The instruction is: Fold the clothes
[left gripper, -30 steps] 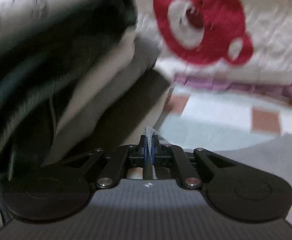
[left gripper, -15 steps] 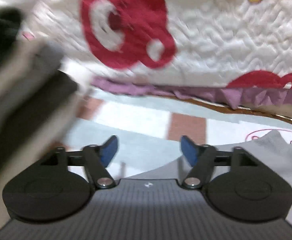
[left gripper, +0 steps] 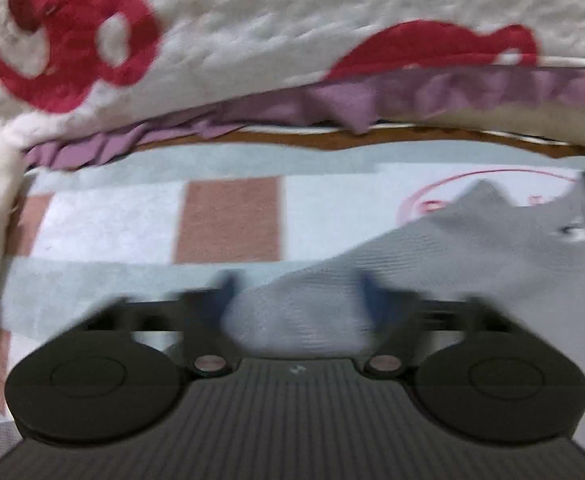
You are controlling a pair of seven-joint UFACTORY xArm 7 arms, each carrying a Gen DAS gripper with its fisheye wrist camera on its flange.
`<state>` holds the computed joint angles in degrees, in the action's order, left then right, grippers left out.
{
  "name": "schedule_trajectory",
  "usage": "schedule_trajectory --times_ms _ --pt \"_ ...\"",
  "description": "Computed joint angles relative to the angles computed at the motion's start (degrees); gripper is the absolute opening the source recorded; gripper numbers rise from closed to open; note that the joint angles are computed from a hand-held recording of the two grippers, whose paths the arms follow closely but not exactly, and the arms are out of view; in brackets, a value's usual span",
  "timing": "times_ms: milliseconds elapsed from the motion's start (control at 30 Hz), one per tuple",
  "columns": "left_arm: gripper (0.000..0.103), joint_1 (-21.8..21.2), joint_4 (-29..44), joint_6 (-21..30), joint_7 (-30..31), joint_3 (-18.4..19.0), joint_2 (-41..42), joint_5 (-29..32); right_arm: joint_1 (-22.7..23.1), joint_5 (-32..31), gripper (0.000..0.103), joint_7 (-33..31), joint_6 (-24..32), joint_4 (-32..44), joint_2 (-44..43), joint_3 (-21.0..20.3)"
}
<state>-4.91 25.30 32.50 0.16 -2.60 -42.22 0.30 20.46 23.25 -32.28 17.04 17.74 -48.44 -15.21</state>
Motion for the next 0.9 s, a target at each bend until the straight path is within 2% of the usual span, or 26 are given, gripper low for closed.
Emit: schedule_trajectory --times_ms 33,100,133,167,233,300,333,433,467,500,533,567,600,633,700,733,767,833,900 --pt "0.007 0.24 0.79 0.75 -1.03 -1.34 -0.12 0.72 -0.56 -0.31 0.008 0.68 -1.27 -0.53 -0.03 1.46" --pt "0.006 3.86 0.22 -3.09 -4.57 -8.61 -2.43 7.3 -1.37 -1.09 0.008 2.51 -4.14 -1.79 -0.49 3.79" --pt "0.006 5.63 -0.17 -5.79 -5.79 -10.83 -3.15 10.52 -1.59 -1.46 0.008 3.61 -5.19 -2.04 -0.36 4.32" --pt "0.006 7.15 -0.23 -7.36 -8.13 -12.15 -2.89 11.89 -1.82 -1.89 0.008 4.78 -6.22 -2.27 -0.21 4.82" --pt "0.006 10.55 -0.22 -10.3 -13.04 -14.99 -2.41 14.83 -1.56 -1.91 0.008 6.89 -5.46 -1.44 0.98 3.22" --pt "0.006 14.35 0.04 -10.86 -16.93 -18.2 -0.45 18.58 -1.37 -2.6 0.007 7.68 -5.99 -1.34 1.61 2.92" --pt "0.006 16.29 0.24 -11.01 -18.99 -19.88 0.51 20.53 -2.74 -3.27 0.007 9.12 -5.49 -1.11 1.68 4.16" --pt "0.007 18.84 -0.47 -10.04 -23.56 -21.84 2.53 24.13 -6.9 -5.61 0.011 13.74 -3.71 -0.33 1.67 7.84" --pt "0.01 19.04 -1.04 -9.5 -25.6 -21.69 1.93 24.37 -10.38 -7.39 0.017 15.66 -1.93 -0.2 0.61 9.71" --pt "0.011 17.77 -2.33 -10.05 -25.98 -20.25 0.26 24.58 -13.66 -9.26 0.028 17.49 -0.18 -0.02 -0.46 11.32" --pt "0.013 16.57 -3.59 -10.53 -26.35 -18.88 -1.47 24.87 -16.65 -11.16 0.033 19.23 1.52 0.22 -1.53 12.63" --pt "0.024 16.29 -4.75 -11.18 -26.39 -18.51 -3.42 26.19 -18.78 -12.58 0.042 19.58 3.97 0.3 -3.1 11.54" --pt "0.031 16.11 -5.9 -11.85 -26.27 -18.22 -5.42 27.32 -20.85 -13.85 0.046 19.69 6.33 0.53 -4.42 10.29" --pt "0.039 15.9 -7.03 -12.49 -25.93 -17.91 -7.45 28.19 -22.93 -15.0 0.046 19.65 8.56 0.92 -5.43 9.05" --pt "0.042 11.17 -8.85 -11.65 -22.97 -13.57 -10.96 26.0 -27.88 -17.32 0.046 17.77 12.71 0.78 -8.78 4.98" --pt "0.047 9.02 -9.69 -11.11 -21.35 -11.67 -12.85 24.7 -30.43 -18.36 0.046 16.59 15.11 0.83 -10.34 3.11" --pt "0.057 6.25 -10.55 -10.91 -18.82 -9.21 -14.32 23.21 -33.01 -19.33 0.047 15.25 17.34 1.11 -11.47 1.23" --pt "0.066 1.95 -12.16 -9.33 -14.44 -6.73 -17.91 20.71 -38.18 -20.75 0.049 12.79 21.93 1.98 -13.16 -2.35" --pt "0.066 -1.21 -12.87 -5.36 -12.45 -6.66 -20.99 17.78 -43.28 -21.78 0.053 10.64 26.64 3.34 -13.95 -5.82"
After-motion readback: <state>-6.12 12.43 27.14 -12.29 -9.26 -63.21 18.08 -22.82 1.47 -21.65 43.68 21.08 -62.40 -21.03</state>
